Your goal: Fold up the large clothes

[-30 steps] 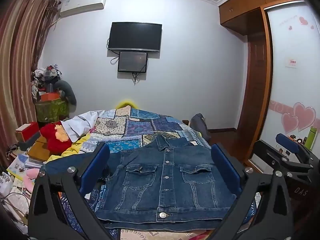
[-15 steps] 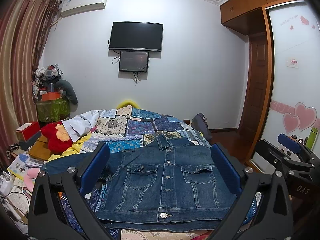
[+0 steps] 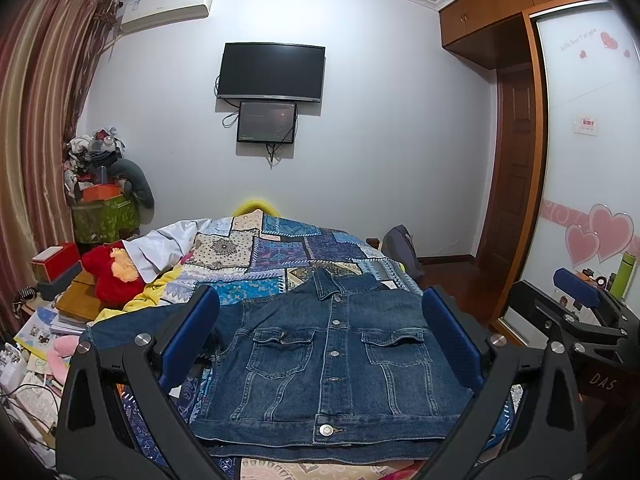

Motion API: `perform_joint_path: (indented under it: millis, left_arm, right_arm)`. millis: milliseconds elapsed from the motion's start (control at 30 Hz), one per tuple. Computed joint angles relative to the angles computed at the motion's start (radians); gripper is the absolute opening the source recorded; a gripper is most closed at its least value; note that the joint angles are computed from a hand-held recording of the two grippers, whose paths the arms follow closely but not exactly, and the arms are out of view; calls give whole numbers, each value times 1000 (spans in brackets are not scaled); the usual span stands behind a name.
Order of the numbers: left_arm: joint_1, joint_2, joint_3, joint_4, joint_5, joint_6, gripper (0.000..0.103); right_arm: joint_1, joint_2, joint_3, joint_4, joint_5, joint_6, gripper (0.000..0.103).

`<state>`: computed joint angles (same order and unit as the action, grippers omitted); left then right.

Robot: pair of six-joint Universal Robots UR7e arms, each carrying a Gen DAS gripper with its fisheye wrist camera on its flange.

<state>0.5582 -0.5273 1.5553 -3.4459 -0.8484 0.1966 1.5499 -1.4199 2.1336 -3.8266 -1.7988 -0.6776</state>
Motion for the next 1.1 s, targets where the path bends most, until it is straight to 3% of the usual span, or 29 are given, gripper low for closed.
perform_joint_path:
  millis: [1100]
  left_arm:
    - [1, -3, -2, 13, -3, -14, 102]
  right_arm:
    - [-22, 18, 1, -12, 18, 2, 103]
